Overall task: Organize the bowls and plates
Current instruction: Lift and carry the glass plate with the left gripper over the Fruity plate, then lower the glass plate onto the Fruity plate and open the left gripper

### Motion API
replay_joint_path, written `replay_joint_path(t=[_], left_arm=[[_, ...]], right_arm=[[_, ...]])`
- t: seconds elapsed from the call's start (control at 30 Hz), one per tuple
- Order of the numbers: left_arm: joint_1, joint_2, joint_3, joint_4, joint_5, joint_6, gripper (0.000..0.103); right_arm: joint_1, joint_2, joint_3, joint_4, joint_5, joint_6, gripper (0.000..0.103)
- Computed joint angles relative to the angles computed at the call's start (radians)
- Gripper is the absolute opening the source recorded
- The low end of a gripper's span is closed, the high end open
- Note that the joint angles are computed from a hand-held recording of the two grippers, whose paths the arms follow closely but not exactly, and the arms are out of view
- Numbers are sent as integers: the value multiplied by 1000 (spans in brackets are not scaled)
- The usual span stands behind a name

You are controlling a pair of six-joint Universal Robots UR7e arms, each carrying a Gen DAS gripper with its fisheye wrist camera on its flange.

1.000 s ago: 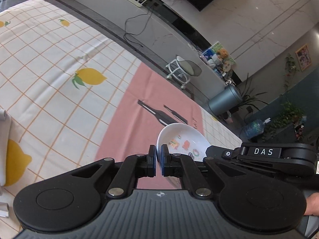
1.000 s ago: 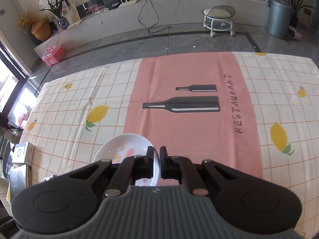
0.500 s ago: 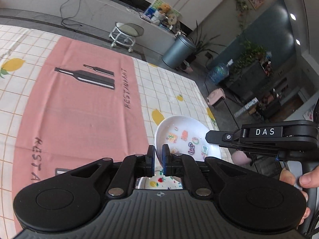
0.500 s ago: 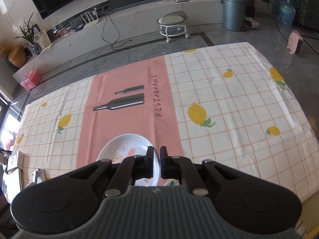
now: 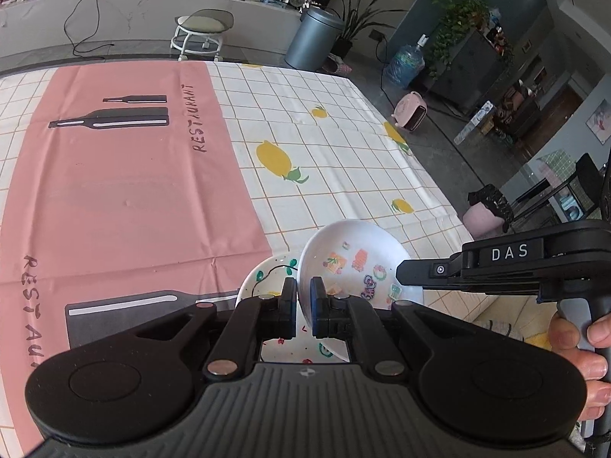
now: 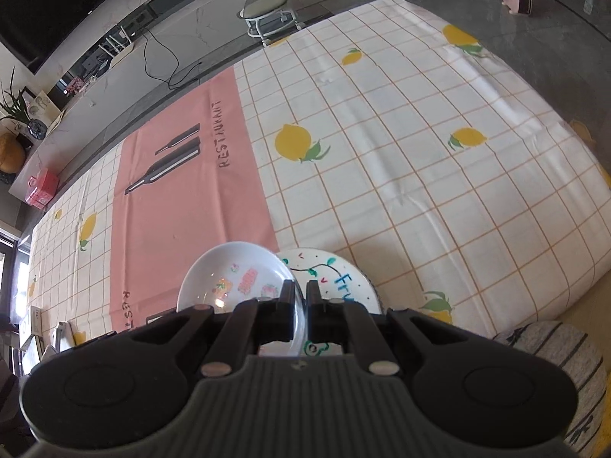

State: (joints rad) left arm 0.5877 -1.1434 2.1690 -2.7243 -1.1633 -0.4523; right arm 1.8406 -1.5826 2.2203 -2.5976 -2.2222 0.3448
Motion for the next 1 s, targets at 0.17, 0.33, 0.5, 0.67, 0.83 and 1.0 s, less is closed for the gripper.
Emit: replay_joint_path(t=[0.17, 0.33, 0.5, 0.67, 0.83, 1.0], left_arm=[[-40, 22, 1, 43, 42, 47, 7], [-77, 62, 6, 67, 104, 90, 9], [-102, 86, 11, 86, 165, 99, 12], [-118, 116, 15, 71, 215, 124, 13], [-136, 143, 21, 73, 270, 138, 14], [-137, 139, 20, 83, 270, 139, 14]], right_arm=[[-49, -42, 44, -26, 52, -11, 3], [-83, -42, 80, -53, 54, -68, 3], [-132, -56, 114, -78, 110, -101, 3], [-176, -58, 132, -110, 156, -105, 3], [-195, -35, 139, -174, 158, -115, 0], [-212, 6, 127, -196, 153, -134, 0]])
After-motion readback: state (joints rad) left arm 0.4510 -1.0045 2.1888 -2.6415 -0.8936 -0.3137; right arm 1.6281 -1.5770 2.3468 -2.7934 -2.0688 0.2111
